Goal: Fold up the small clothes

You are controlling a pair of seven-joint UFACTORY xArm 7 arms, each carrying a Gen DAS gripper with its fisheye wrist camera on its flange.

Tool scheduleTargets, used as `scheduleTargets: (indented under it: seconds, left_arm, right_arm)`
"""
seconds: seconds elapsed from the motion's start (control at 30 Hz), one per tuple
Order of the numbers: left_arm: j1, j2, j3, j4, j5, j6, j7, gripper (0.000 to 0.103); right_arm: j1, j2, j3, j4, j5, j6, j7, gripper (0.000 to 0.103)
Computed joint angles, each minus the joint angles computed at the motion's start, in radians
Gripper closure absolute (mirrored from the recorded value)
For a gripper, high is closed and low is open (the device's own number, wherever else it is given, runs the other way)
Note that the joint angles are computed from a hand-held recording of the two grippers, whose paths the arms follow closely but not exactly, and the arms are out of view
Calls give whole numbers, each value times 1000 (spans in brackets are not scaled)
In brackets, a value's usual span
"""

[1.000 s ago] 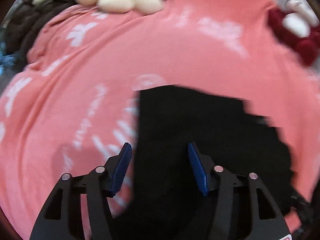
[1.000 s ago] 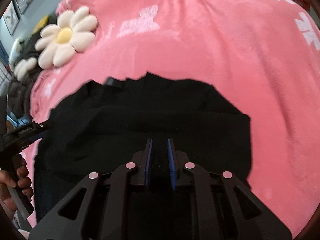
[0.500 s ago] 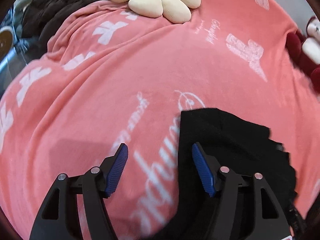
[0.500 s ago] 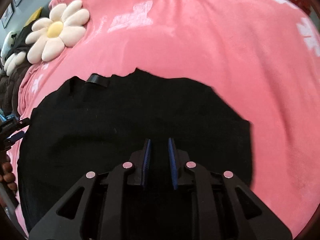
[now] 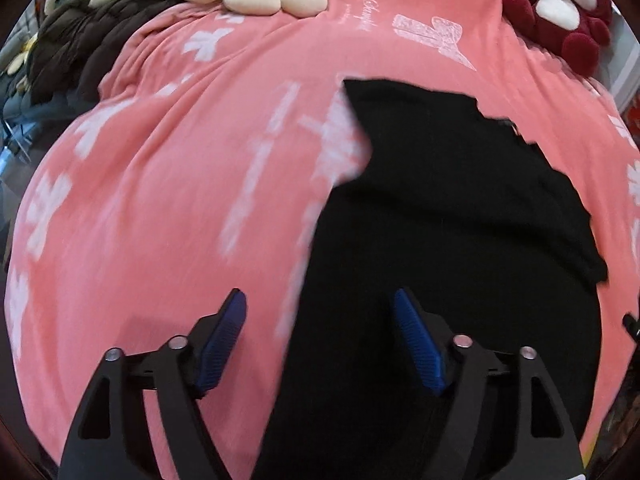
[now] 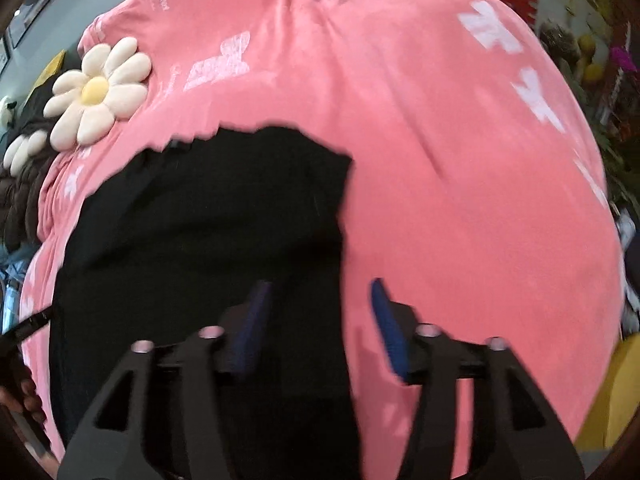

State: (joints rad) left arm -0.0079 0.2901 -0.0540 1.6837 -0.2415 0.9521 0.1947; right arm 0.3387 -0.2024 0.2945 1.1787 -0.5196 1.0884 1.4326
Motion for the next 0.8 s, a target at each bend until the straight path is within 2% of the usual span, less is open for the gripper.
scheduleTargets:
  seconds: [0.07, 0.13, 0.2, 0.3, 0.37, 0.4, 0.43, 0.5, 0.57, 0.67, 0.77, 0.8]
  left_arm:
    - [37, -114, 9, -143, -44, 15, 56, 24]
    - [61, -205, 31, -251, -82, 58, 88, 24]
    - [76, -270, 58, -326, -98, 111, 101, 23]
    - [91, -361, 93, -440, -114, 166, 103, 23]
    - [90, -412, 105, -504, -121, 143, 111, 22]
    - [87, -443, 108, -544, -125, 120, 118, 20]
    - [82, -461, 111, -569, -130, 109, 118, 18]
    - [69, -506, 106, -639, -121, 38, 127, 17]
    - [51, -538, 94, -686, -78, -20, 130, 14]
    - [26, -561, 95, -728, -53, -82, 148, 12]
    - [12, -558, 122, -729, -100, -89, 151, 12]
    - [10, -558, 133, -730, -125, -89, 158, 13]
  right_arm:
    - [38, -47, 44, -38, 44, 80, 43, 36]
    - [63, -89, 63, -76, 97, 105, 84, 31]
    - [91, -153, 87, -141, 182, 100, 166, 25]
    - [114, -217, 125, -216, 271, 66, 282, 25]
    - [115, -232, 127, -254, 307, 4, 321, 23]
    - [115, -238, 124, -272, 314, -30, 321, 17]
    - [111, -233, 128, -276, 313, -37, 322, 15]
    - [104, -198, 131, -266, 311, -42, 319, 15]
    - [124, -173, 100, -286, 319, -115, 312, 15]
    - [98, -110, 132, -223, 271, -62, 309, 14]
    - [109, -92, 129, -207, 232, -62, 332, 14]
    - [113, -94, 125, -208, 223, -70, 335, 20]
